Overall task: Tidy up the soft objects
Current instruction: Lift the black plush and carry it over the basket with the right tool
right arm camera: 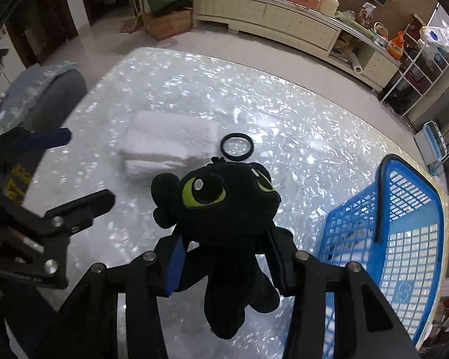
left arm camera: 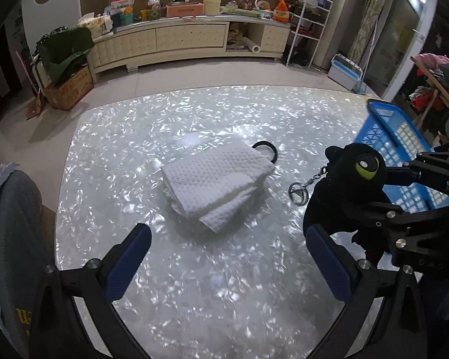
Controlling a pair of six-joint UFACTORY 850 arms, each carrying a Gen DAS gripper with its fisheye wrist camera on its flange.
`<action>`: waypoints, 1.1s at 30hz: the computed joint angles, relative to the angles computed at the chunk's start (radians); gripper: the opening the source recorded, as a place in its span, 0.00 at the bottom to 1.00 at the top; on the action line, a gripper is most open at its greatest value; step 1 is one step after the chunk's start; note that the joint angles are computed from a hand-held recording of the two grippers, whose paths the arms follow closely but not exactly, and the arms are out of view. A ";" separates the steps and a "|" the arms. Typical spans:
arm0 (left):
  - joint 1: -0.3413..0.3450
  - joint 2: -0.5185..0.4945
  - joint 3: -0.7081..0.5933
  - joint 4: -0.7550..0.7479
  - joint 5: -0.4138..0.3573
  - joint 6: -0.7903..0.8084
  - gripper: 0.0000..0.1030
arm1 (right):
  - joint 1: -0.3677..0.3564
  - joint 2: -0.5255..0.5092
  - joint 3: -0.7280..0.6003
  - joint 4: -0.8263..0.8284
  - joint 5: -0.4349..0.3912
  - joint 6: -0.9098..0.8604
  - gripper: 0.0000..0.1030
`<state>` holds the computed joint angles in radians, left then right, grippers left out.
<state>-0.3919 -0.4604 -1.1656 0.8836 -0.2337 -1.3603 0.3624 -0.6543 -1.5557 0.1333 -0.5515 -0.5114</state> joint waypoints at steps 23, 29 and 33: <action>-0.078 0.060 -0.043 0.028 -0.137 0.051 1.00 | -0.172 0.260 0.163 0.373 -0.007 -0.360 0.44; -0.062 -0.008 -0.097 -0.006 -0.088 0.176 1.00 | -0.227 0.243 0.136 0.334 0.017 -0.312 0.44; -0.047 -0.074 -0.153 -0.097 -0.089 0.332 1.00 | -0.252 0.229 0.121 0.286 0.025 -0.256 0.44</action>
<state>-0.4388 -0.5348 -1.3188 0.7867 -0.3228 -1.0284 0.1099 -0.4249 -1.4350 0.4197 -0.5263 -0.7670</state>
